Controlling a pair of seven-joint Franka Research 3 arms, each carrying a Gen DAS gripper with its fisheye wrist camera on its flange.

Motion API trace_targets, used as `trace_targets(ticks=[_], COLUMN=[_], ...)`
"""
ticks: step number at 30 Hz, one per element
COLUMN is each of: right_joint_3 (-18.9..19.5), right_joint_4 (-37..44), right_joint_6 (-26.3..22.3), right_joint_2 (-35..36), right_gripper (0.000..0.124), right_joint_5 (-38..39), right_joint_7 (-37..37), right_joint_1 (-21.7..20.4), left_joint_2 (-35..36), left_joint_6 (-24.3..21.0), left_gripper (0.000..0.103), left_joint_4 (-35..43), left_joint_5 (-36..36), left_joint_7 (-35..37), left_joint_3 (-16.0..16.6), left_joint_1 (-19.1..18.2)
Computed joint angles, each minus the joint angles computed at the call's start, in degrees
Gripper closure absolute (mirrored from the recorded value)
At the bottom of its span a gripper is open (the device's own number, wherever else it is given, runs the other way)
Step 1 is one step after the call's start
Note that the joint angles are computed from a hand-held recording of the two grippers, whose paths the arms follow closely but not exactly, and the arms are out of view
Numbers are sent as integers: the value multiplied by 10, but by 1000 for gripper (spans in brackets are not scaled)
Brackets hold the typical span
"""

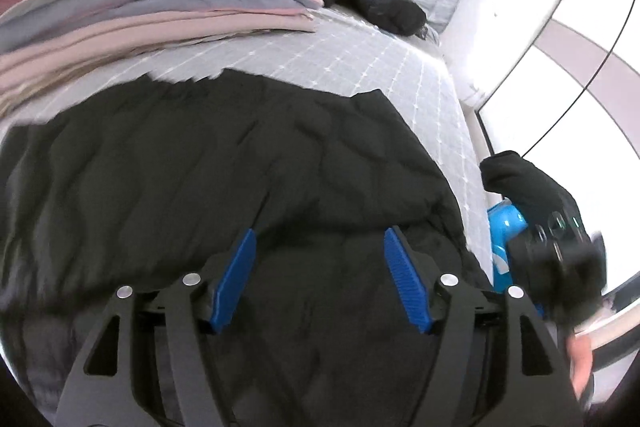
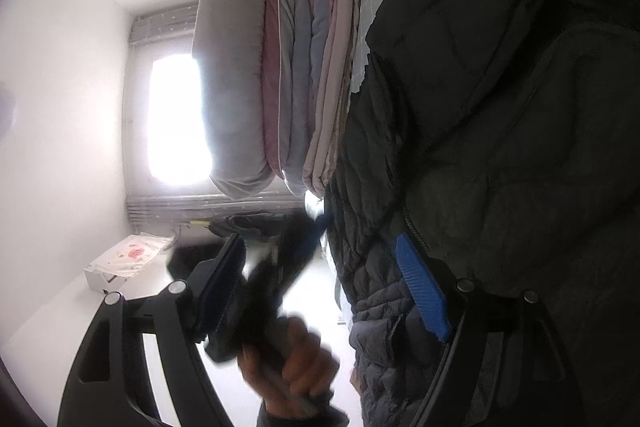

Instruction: Fold large clothes

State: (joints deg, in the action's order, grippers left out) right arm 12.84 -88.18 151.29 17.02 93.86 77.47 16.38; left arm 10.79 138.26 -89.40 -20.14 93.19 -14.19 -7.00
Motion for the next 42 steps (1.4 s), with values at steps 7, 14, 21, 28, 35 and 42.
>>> trace_targets(ticks=[7, 14, 21, 28, 35, 42], right_joint_3=[-9, -29, -50, -56, -45, -35], right_joint_4=[3, 14, 39, 46, 51, 52], right_joint_6=[16, 25, 19, 23, 19, 17], right_joint_2=[-2, 7, 24, 33, 34, 34], right_gripper=[49, 49, 49, 49, 49, 46], right_joint_5=[-138, -396, -627, -732, -746, -723], right_joint_7=[67, 207, 327, 379, 377, 367], right_joint_1=[20, 60, 106, 131, 129, 120], left_joint_2=[-181, -217, -257, -297, -282, -273], left_joint_6=[116, 123, 172, 248, 207, 193], left_gripper=[36, 35, 23, 16, 16, 16], left_joint_4=[-257, -299, -328, -363, -351, -345], left_joint_5=[3, 186, 165, 145, 187, 204], left_joint_7=[-45, -231, -258, -296, -352, -352], left_joint_3=[39, 50, 76, 89, 91, 90], left_joint_1=[0, 14, -3, -5, 8, 7])
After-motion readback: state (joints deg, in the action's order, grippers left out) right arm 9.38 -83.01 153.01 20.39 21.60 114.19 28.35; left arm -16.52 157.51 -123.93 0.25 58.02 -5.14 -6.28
